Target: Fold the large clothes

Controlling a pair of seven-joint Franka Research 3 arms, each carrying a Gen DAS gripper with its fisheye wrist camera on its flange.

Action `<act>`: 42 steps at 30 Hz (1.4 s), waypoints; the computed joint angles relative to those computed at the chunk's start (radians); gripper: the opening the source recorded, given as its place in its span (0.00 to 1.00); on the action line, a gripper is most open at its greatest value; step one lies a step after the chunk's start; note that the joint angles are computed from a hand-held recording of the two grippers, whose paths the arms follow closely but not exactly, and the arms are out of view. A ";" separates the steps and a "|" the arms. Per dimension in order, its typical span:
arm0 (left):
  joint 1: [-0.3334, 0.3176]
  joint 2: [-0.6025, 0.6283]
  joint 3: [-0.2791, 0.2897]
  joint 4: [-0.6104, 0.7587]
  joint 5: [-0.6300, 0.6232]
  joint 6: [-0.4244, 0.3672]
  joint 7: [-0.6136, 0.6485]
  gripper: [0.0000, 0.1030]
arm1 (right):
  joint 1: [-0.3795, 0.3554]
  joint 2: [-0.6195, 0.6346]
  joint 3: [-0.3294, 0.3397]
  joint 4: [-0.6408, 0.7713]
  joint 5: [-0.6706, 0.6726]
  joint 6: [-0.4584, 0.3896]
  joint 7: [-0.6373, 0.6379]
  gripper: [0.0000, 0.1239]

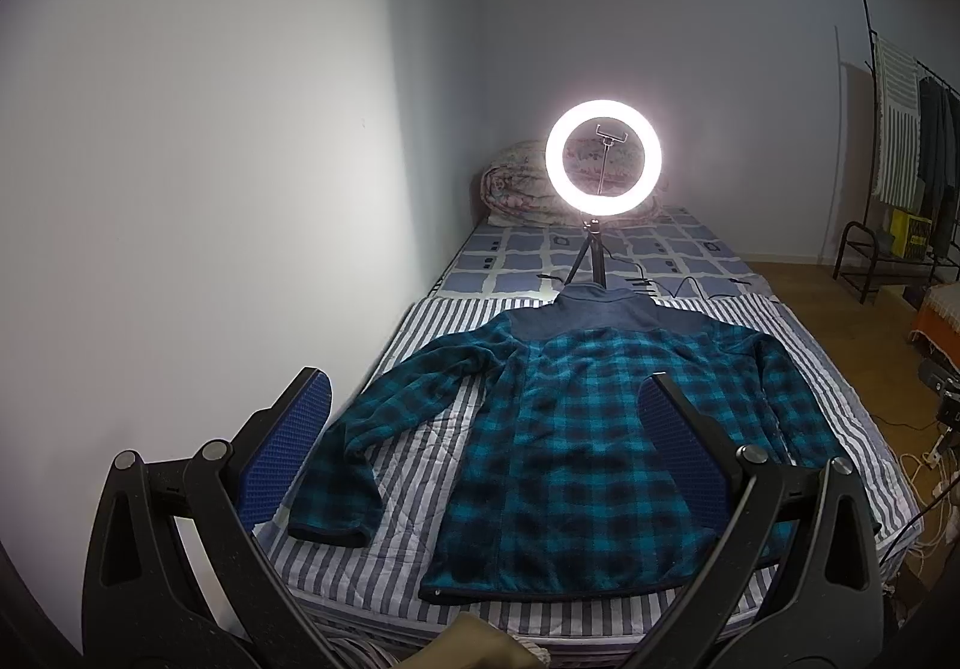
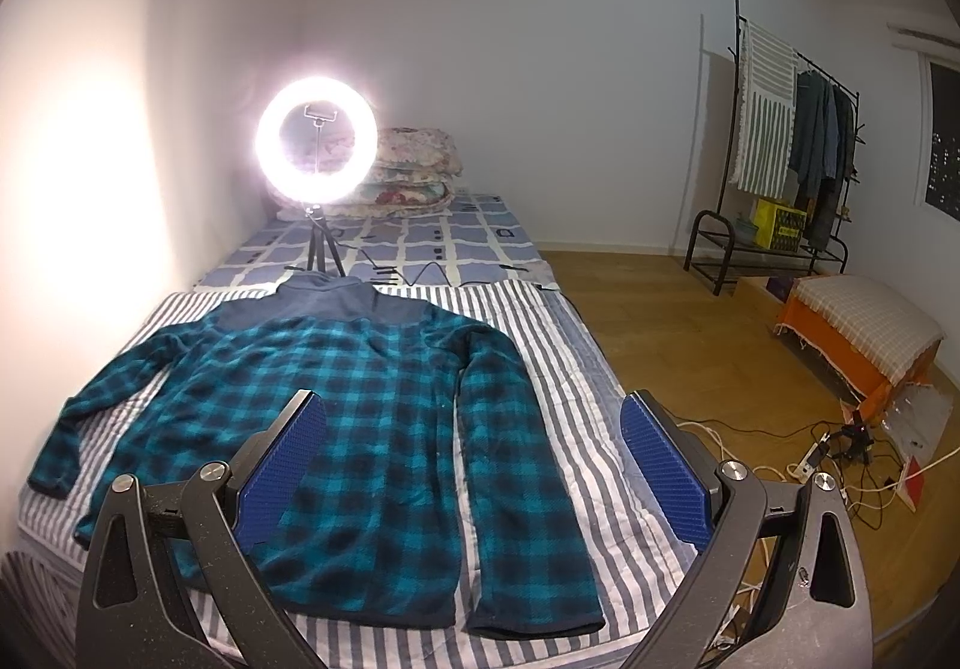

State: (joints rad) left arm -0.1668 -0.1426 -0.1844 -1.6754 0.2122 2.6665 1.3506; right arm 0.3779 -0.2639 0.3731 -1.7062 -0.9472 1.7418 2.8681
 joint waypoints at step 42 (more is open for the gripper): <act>0.023 0.010 0.015 -0.046 0.012 0.059 0.007 1.00 | 0.024 0.048 -0.013 0.045 -0.008 -0.020 -0.003 0.80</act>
State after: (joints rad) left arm -0.1442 -0.1324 -0.1696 -1.7214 0.2239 2.7252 1.3571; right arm 0.4015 -0.2159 0.3598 -1.6610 -0.9549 1.7220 2.8655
